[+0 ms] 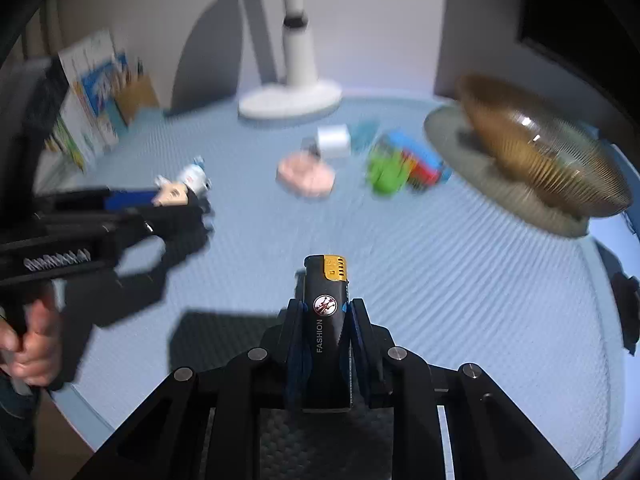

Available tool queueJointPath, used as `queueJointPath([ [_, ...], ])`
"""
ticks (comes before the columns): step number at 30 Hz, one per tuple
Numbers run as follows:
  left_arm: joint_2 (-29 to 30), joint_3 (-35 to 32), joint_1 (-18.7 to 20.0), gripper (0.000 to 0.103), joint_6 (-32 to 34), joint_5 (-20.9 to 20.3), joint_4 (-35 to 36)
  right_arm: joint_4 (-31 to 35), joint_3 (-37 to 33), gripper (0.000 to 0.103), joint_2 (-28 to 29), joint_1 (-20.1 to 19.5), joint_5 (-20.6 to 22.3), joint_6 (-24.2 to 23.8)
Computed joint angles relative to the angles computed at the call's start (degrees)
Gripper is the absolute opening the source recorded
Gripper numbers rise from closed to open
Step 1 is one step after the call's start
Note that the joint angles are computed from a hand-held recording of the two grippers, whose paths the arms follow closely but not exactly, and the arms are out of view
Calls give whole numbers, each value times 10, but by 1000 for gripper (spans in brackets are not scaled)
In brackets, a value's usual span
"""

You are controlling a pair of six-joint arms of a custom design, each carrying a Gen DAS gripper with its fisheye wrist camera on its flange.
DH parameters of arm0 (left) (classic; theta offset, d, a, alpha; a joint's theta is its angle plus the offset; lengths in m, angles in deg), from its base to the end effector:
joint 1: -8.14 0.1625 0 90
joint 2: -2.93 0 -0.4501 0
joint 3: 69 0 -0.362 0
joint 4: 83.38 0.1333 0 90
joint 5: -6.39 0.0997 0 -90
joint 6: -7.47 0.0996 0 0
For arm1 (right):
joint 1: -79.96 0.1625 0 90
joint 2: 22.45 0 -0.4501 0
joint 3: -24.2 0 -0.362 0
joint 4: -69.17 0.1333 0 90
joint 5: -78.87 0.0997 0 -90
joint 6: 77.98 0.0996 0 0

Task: Organize rigid objects
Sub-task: 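Carry the figurine and blue lighter into the glass bowl and release both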

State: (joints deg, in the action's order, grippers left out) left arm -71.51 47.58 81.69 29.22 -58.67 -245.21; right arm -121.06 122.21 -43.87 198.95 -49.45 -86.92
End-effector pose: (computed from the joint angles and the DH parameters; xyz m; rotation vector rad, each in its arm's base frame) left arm 0.0207 -0.5488 0.3241 0.7095 2.5166 -0.6644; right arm 0.3658 -0.5126 -0.0569 0.6343 -2.3998 0.6599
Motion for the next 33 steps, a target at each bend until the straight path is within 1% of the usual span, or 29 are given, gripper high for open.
queueJointPath([
  [2, 3, -9, -15, 44, 7, -6, -8, -38, 9, 22, -22, 1, -4, -7],
  [4, 13, -27, -35, 44, 14, -16, -10, -82, 14, 22, -47, -1, -20, -21],
  [7, 40, -64, -68, 44, 22, -25, -11, -118, 5, 22, -79, -7, -49, -36],
  [9, 68, -93, -89, 44, 30, -36, -18, -123, -9, 22, -95, -13, -62, -36],
  [11, 105, -133, -106, 44, 28, -42, -4, -107, -26, 22, -112, -25, -63, -24],
  [14, 157, -180, -116, 44, 18, -38, 17, -54, -51, 22, -123, -45, -69, 11],
  [16, 199, -217, -116, 44, 6, -33, 43, -10, -60, 22, -128, -63, -56, 44],
  [19, 238, -248, -109, 44, -17, -29, 75, 36, -65, 22, -128, -85, -42, 79],
  [21, 250, -256, -104, 44, -31, -33, 85, 53, -70, 22, -125, -95, -36, 86],
  [23, 260, -261, -101, 44, -39, -35, 91, 55, -66, 22, -127, -101, -33, 85],
  [26, 271, -267, -104, 44, -38, -29, 90, 63, -78, 22, -121, -106, -35, 79],
  [28, 274, -270, -106, 44, -37, -29, 90, 62, -84, 22, -120, -109, -29, 78],
  [29, 271, -271, -106, 46, -36, -39, 98, 57, -85, 23, -120, -113, -20, 77],
  [30, 268, -275, -106, 60, -34, -51, 110, 50, -83, 26, -123, -114, -9, 80],
  [31, 260, -272, -106, 67, -32, -59, 113, 38, -76, 33, -129, -116, 5, 85],
  [32, 245, -258, -109, 77, -29, -61, 93, 27, -73, 37, -131, -115, 8, 86],
  [33, 232, -244, -110, 80, -23, -64, 69, 12, -68, 41, -133, -112, 7, 85],
])
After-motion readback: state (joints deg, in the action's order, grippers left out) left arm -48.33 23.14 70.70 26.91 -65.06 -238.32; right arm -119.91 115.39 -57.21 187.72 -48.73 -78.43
